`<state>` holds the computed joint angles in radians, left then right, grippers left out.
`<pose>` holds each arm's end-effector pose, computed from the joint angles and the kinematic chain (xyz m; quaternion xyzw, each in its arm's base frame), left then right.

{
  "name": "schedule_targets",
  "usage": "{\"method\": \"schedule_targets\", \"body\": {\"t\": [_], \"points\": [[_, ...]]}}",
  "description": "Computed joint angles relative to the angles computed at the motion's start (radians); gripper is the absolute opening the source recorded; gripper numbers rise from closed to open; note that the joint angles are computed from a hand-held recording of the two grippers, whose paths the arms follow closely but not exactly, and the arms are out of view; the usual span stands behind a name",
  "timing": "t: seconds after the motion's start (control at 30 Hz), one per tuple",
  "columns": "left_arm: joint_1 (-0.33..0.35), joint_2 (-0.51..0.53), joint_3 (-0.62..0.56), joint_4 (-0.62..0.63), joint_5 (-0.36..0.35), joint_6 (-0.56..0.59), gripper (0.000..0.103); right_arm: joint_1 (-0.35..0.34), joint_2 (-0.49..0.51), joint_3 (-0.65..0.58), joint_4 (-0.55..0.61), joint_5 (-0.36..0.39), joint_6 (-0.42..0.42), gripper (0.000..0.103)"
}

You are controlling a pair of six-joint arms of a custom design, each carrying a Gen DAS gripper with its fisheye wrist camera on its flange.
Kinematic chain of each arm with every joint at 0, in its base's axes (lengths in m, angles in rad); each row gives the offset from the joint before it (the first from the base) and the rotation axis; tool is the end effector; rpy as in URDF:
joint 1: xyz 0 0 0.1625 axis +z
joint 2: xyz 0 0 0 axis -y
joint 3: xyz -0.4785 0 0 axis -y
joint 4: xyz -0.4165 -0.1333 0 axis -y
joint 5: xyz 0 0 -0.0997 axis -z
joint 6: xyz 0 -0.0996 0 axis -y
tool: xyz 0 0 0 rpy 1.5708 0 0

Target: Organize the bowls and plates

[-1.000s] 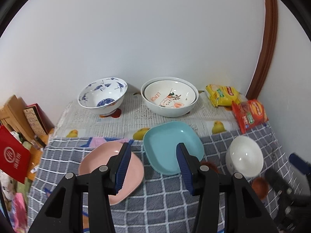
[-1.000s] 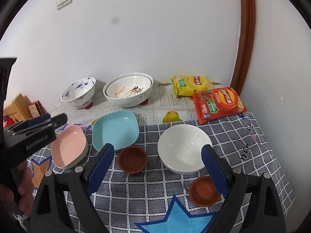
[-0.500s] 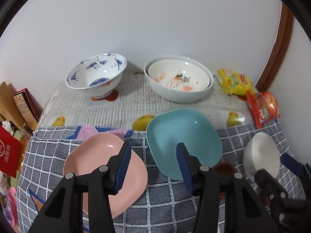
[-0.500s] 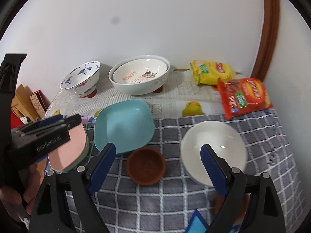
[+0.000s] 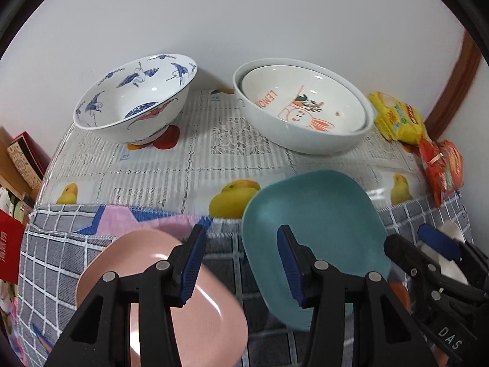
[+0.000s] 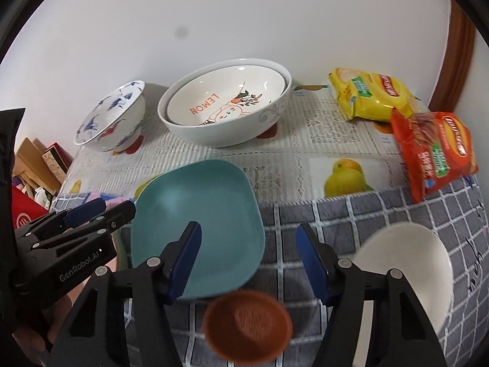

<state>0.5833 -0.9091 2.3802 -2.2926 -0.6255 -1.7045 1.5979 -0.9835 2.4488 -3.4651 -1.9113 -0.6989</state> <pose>-0.1899 -0.3818 0.0150 -0.1347 0.8344 -0.3404 0.4121 0.1119 -0.4358 0.1027 0.3082 -0.9130 0.1435 0.2254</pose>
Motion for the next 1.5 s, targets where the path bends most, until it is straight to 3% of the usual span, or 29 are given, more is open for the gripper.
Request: {"method": "schedule_targets", "body": {"t": [0.13,0.37,0.5,0.57,0.7,1.0,1.2,1.5], "points": [[0.050,0.009,0.008,-0.099,-0.002,0.078,0.046,0.005,0.047,-0.028,0.000,-0.019,-0.015,0.055],[0.088,0.035,0.006,-0.168,-0.005,0.156,0.046,0.008,0.087,-0.047,-0.012,-0.032,-0.042,0.049],[0.102,0.050,-0.018,-0.109,-0.002,0.150,0.045,0.002,0.099,-0.056,-0.010,-0.043,-0.045,0.044],[0.113,0.057,-0.010,-0.168,-0.010,0.201,0.036,-0.002,0.107,-0.062,-0.003,-0.051,-0.045,0.040],[0.129,0.081,-0.019,-0.212,-0.021,0.264,0.031,-0.012,0.117,-0.073,0.021,-0.052,-0.040,0.031],[0.141,0.091,-0.028,-0.205,0.003,0.255,0.019,-0.022,0.143,-0.079,-0.024,-0.069,-0.053,0.012],[0.121,0.070,0.008,-0.260,0.000,0.259,0.013,-0.026,0.133,-0.065,-0.056,-0.055,-0.061,0.010],[0.047,0.024,0.026,-0.204,-0.016,0.175,0.012,-0.018,0.060,-0.024,-0.046,-0.023,-0.051,0.008]]}}
